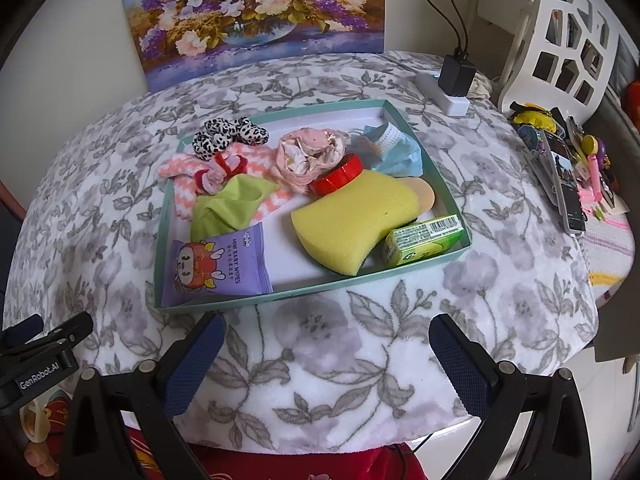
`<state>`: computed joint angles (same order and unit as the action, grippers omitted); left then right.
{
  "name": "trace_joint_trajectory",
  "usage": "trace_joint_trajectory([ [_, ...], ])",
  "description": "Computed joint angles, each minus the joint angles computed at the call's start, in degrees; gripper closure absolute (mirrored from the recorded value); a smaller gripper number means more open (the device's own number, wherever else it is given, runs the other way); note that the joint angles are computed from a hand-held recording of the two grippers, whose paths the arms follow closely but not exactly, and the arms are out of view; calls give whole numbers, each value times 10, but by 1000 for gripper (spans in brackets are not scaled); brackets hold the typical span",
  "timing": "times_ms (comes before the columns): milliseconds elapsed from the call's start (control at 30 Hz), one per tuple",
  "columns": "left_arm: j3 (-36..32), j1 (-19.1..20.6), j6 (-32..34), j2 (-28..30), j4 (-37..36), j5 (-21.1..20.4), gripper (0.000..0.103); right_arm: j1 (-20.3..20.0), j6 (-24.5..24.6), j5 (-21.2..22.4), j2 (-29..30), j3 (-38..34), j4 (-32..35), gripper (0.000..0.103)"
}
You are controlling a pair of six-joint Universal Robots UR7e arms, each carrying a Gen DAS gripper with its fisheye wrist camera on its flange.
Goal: Organize soft objects
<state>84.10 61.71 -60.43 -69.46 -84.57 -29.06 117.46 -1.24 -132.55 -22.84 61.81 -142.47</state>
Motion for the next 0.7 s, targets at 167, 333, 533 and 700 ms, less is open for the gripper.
trace_joint_trajectory([
  [167, -5, 3, -12, 0, 12, -1, 12, -1, 2, 3, 0, 1, 2, 0],
  [333, -11, 5, -19, 4, 23, -3, 12, -2, 1, 6, -1, 2, 1, 0],
  [533, -12, 4, -19, 6, 27, 0, 12, -3, 7, 9, -2, 2, 3, 0],
  [700, -12, 5, -20, 5, 26, -3, 12, -3, 7, 9, -3, 3, 3, 0],
])
